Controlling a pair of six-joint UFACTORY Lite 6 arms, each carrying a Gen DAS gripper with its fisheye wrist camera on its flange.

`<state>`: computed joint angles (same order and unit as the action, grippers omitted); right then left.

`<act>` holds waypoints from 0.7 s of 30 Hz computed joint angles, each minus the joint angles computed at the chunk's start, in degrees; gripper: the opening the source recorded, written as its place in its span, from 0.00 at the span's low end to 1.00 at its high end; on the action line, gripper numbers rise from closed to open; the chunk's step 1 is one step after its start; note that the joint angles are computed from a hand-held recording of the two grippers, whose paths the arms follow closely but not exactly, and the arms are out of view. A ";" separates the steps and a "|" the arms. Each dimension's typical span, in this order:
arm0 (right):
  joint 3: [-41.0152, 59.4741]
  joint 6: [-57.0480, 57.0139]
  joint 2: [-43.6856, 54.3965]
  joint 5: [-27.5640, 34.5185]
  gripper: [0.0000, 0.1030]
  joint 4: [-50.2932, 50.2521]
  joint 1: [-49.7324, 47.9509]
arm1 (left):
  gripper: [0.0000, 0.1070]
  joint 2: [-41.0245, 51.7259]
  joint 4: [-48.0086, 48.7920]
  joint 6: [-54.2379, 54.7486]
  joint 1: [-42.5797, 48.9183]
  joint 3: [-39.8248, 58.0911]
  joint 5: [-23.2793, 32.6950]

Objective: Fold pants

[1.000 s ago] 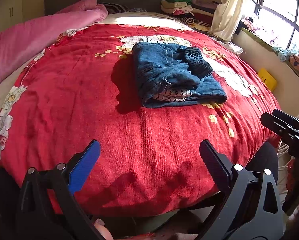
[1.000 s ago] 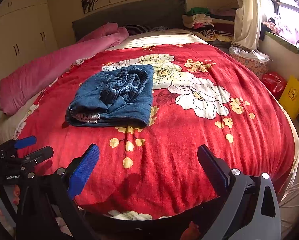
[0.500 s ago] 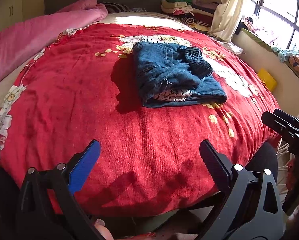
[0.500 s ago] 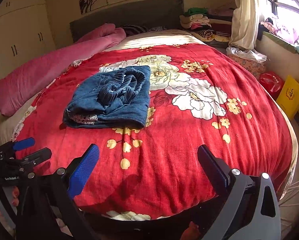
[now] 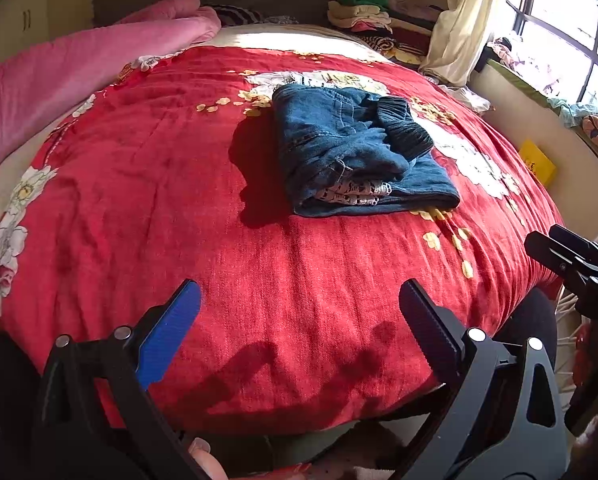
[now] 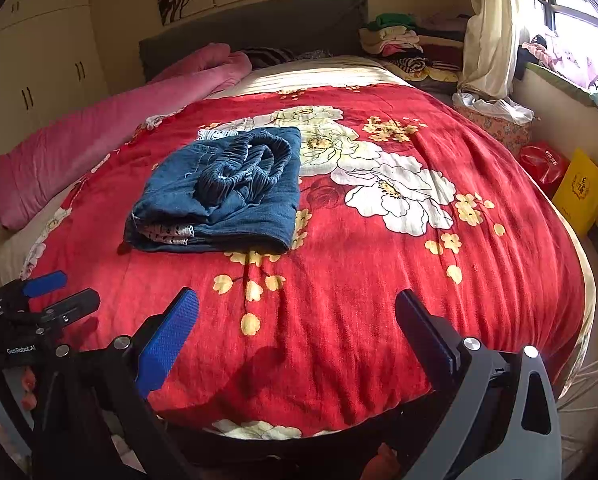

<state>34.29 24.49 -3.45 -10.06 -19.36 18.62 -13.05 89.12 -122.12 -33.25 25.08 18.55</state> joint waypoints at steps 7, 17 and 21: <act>0.14 -2.45 0.54 0.13 0.95 2.62 0.10 | 0.87 0.02 0.16 -0.09 0.08 -0.08 0.00; 0.17 -5.40 0.17 0.83 0.95 5.56 0.55 | 0.87 -0.48 -0.11 0.06 0.04 -0.28 0.05; 0.33 -10.89 0.39 1.19 0.95 11.19 1.05 | 0.87 -1.05 -1.12 0.92 0.02 -0.33 -0.20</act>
<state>34.63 13.60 -3.06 -8.86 -8.17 19.67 -14.11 88.00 -121.20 -33.23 24.75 18.35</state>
